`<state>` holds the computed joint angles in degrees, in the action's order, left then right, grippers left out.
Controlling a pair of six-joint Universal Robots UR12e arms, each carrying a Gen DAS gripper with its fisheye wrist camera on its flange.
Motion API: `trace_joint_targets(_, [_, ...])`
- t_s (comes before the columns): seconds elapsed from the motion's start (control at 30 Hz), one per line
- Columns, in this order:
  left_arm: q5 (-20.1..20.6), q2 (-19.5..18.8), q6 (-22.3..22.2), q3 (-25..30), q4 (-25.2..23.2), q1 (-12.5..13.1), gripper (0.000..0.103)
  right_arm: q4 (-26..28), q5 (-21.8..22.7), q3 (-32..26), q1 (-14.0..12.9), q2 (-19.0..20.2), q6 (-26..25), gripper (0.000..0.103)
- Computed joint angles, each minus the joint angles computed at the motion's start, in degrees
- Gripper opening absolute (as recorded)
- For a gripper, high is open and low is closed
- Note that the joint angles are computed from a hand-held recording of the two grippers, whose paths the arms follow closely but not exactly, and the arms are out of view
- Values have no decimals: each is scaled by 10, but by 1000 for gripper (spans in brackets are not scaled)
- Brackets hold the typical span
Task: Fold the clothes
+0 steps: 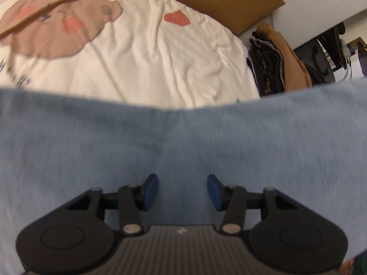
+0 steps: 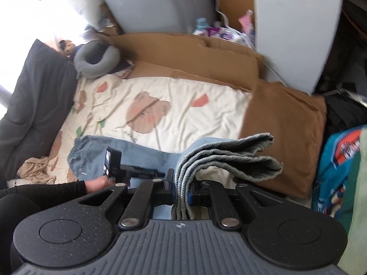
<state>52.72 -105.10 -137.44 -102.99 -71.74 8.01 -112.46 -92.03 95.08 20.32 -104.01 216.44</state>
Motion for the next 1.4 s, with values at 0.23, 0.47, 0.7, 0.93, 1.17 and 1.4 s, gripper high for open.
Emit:
trace_joint_targets(0.23, [11,25,29,-21,-80,26,7,-21,7,-34,12,32,-36,9])
trace_joint_targets(0.47, [32,49,46,-49,-132,43,5,-16,8,-71,24,63,-57,9])
trace_joint_targets(0.7, [50,66,66,-66,-142,51,3,-11,15,-120,35,100,-84,9])
trace_joint_targets(0.93, [49,67,57,-68,-155,58,3,-6,21,-160,45,134,-108,9])
trace_joint_targets(1.17, [72,64,61,-66,-173,58,0,-7,38,-193,55,168,-126,9])
trace_joint_targets(1.4, [52,66,57,-45,-167,87,21,-20,64,-221,59,201,-136,9])
